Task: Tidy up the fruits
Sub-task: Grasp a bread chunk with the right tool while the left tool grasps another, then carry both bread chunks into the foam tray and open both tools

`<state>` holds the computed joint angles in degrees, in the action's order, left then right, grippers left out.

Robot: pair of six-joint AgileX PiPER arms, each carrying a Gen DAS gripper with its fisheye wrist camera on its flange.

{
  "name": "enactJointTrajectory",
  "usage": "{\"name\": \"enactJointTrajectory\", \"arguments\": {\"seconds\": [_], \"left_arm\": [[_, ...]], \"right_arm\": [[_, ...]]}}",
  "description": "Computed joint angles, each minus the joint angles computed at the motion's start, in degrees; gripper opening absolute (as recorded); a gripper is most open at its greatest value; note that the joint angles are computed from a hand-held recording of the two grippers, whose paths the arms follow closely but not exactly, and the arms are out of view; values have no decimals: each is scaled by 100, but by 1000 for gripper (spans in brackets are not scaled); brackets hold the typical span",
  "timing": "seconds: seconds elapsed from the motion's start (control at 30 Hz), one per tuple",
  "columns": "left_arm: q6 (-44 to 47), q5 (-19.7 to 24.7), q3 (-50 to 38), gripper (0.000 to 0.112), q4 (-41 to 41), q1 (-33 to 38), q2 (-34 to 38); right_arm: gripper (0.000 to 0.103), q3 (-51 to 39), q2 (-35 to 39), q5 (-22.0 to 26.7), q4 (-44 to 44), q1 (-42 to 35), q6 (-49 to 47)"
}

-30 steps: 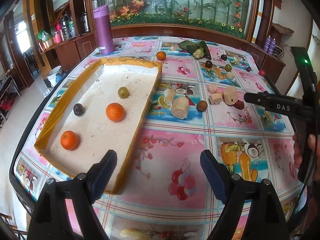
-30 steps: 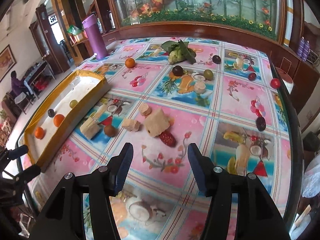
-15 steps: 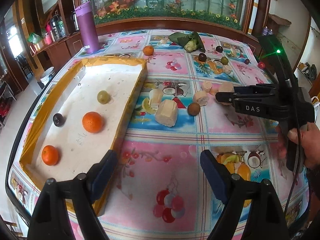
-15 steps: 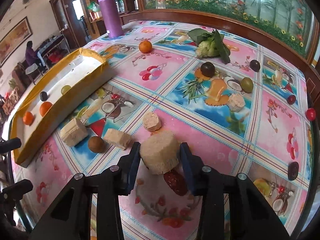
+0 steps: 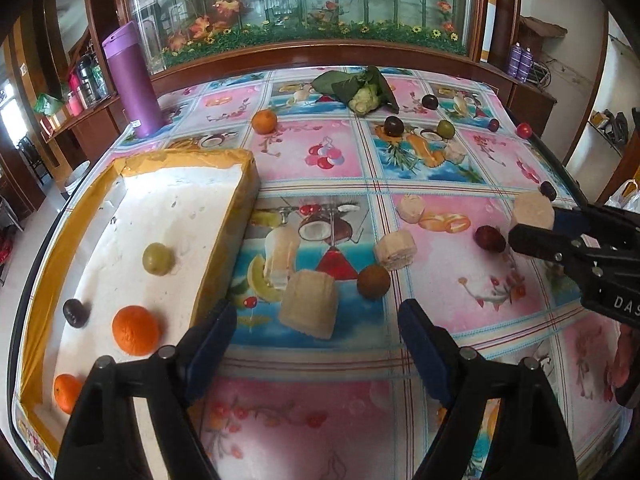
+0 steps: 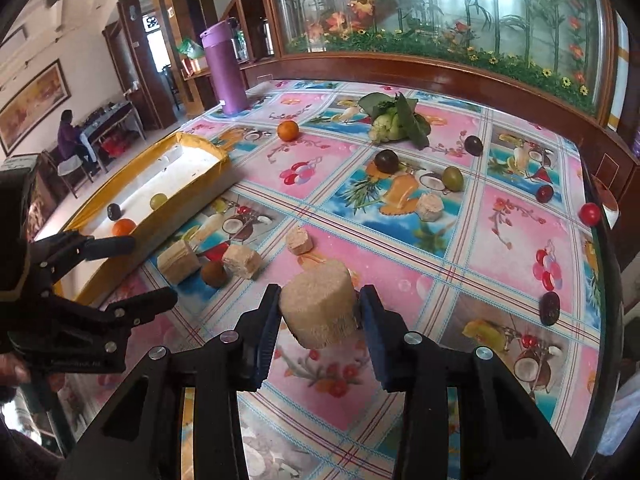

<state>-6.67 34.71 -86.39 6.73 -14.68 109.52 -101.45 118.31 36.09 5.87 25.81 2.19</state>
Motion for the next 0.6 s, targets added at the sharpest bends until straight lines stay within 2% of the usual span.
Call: {"name": "enactJointTrajectory", "arguments": {"seconds": [0.2,0.3,0.43,0.6], "left_arm": [[636,491,-614,64,-541,137,550],[572,196,-441,59,-264,67,520],[494,-16,-317,36,-99,124,463],[834,32,-120,36,-747,293,240]], "right_arm": [[39,421,-177,-236,291,-151,45],[39,548,-260,-310,337,-178,47],[39,680,-362,-363,207,-156,248],[39,872,-506,-395,-118,-29,659]]}}
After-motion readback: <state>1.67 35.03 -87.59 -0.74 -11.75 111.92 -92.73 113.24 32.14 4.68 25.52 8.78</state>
